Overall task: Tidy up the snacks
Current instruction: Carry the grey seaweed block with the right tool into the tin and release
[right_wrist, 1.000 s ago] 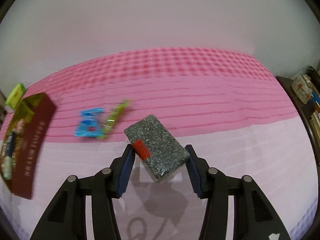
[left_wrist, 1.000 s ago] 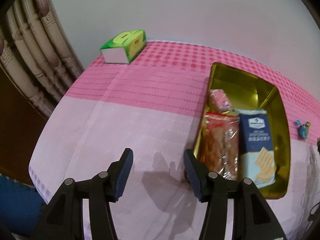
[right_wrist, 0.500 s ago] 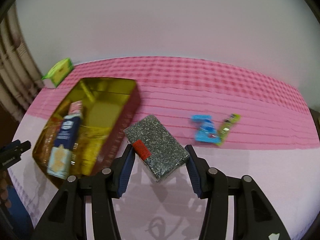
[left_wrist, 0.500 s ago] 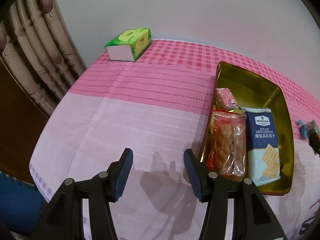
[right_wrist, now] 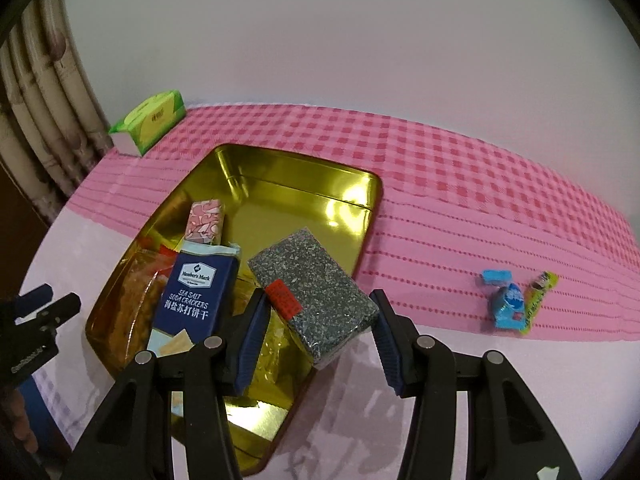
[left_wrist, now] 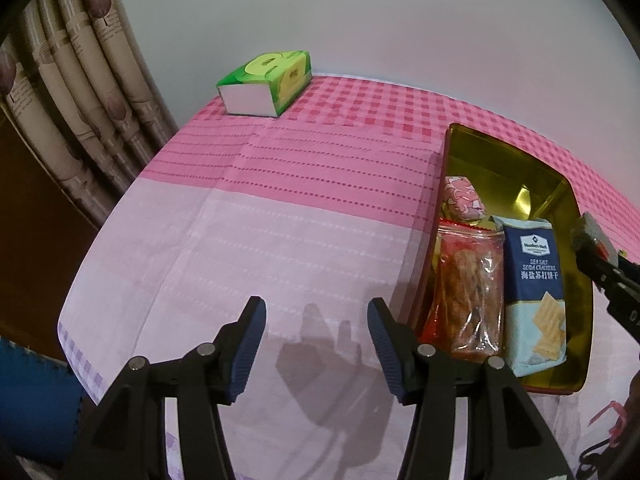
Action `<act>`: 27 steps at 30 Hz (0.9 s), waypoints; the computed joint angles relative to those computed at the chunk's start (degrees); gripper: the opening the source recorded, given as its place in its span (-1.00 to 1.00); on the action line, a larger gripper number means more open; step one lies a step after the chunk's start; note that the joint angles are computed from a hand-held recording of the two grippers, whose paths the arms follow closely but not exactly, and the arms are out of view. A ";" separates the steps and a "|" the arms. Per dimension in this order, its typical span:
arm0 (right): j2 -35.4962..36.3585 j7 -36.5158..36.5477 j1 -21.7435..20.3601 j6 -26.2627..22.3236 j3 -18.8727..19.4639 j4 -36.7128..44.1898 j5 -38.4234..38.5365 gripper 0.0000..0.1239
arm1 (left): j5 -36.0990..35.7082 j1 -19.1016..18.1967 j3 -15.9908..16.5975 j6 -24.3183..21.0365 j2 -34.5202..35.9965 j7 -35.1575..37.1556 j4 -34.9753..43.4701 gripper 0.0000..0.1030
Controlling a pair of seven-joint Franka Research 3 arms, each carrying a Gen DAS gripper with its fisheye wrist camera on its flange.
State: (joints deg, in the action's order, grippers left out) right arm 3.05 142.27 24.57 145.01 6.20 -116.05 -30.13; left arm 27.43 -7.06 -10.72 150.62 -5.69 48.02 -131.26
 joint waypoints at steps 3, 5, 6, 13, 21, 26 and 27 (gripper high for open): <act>1.06 -0.54 0.32 -1.26 0.04 1.23 -0.01 -0.24 | 0.38 0.14 0.02 -0.32 0.03 -0.70 0.09 0.05; 1.67 -0.18 0.78 -2.13 -0.12 2.05 -1.37 -0.24 | 0.37 0.23 0.09 -0.65 0.15 -1.00 0.22 0.05; 2.01 -0.36 0.95 -2.44 -0.21 2.50 -1.73 -0.24 | 0.27 0.26 0.13 -0.75 0.20 -1.11 0.27 0.05; 4.73 -1.56 2.30 -3.91 -1.16 5.93 -2.99 -0.24 | -0.26 0.16 0.18 -1.09 0.33 -1.04 0.34 0.05; 7.13 -3.33 3.44 -4.30 -1.91 8.25 -1.04 -0.24 | -0.88 -0.01 0.17 -1.10 0.44 -0.85 0.34 0.05; 7.55 -3.68 4.18 -3.98 -2.40 8.44 -0.33 -0.23 | -0.79 -0.08 0.10 -1.25 0.57 -1.01 0.40 0.05; 7.58 -3.89 4.23 -4.05 -2.44 8.51 -0.19 -0.22 | -0.88 -0.12 0.10 -1.32 0.62 -0.87 0.44 0.05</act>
State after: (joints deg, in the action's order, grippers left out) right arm 10.62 138.38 28.79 140.96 3.76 -107.54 -30.31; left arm 26.55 -7.18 -10.62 149.30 -5.07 47.15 -130.83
